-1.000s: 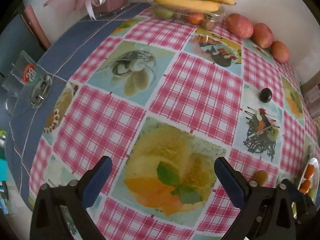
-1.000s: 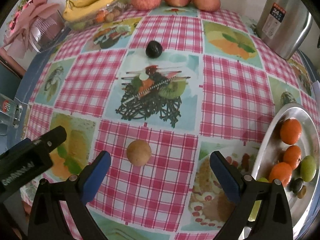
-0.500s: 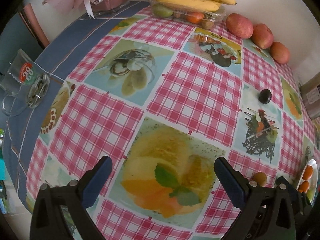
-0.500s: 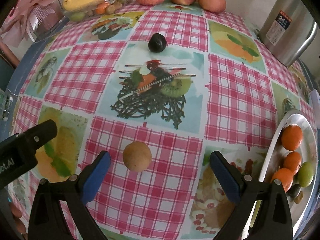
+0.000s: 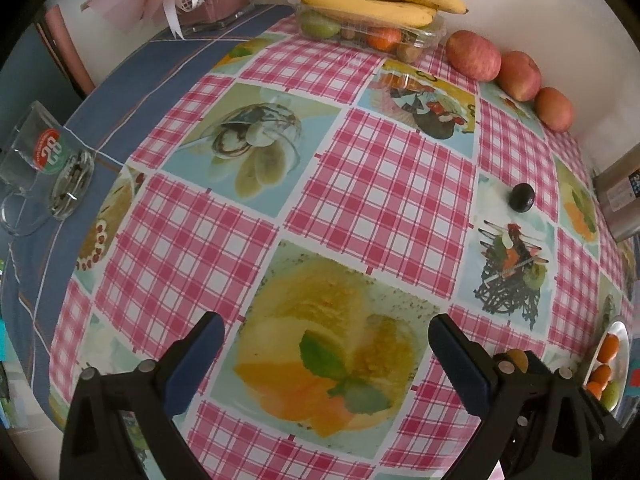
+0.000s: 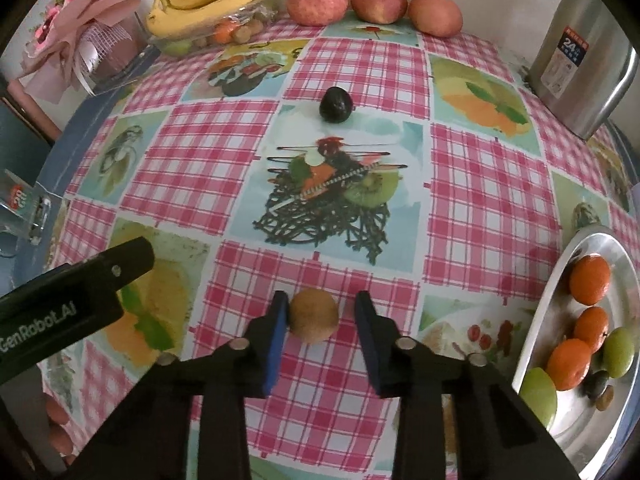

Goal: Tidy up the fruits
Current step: 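Lift the kiwi with the right tool while the left tool moves over the dark plum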

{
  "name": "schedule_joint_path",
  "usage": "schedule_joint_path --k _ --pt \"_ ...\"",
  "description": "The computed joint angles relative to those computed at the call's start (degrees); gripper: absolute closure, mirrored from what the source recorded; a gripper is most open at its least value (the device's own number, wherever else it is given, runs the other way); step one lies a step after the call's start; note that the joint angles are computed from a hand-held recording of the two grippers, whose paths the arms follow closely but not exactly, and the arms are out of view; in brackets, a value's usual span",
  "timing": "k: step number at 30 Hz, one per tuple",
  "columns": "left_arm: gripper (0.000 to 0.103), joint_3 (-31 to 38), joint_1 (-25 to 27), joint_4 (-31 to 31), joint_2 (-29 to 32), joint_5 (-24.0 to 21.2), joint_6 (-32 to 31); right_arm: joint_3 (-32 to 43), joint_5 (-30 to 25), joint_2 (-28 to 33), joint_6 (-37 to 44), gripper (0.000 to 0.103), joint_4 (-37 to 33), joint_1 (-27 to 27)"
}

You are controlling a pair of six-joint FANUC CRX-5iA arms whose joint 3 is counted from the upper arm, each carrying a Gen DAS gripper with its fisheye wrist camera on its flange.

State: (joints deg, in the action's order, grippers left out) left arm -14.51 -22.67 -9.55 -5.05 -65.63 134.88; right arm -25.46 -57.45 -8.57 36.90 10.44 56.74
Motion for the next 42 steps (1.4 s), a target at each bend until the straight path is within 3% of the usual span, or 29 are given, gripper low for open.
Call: schedule_joint_path --k 8,22,35,42 --pt "0.0 0.1 -0.2 0.4 0.2 0.7 0.0 0.0 1.9 -1.7 0.4 0.077 -1.7 -0.6" --pt "0.0 -0.2 -1.3 1.3 0.7 5.8 -0.9 -3.6 2.0 -8.2 -4.8 0.077 2.0 -5.6" --pt "0.0 -1.5 -2.3 8.4 1.1 15.4 -4.6 -6.1 1.1 -12.2 -8.6 0.077 5.6 -8.1" --pt "0.0 4.5 -4.6 5.4 5.5 12.7 -6.5 -6.4 2.5 -12.8 -8.3 0.077 6.6 -10.2"
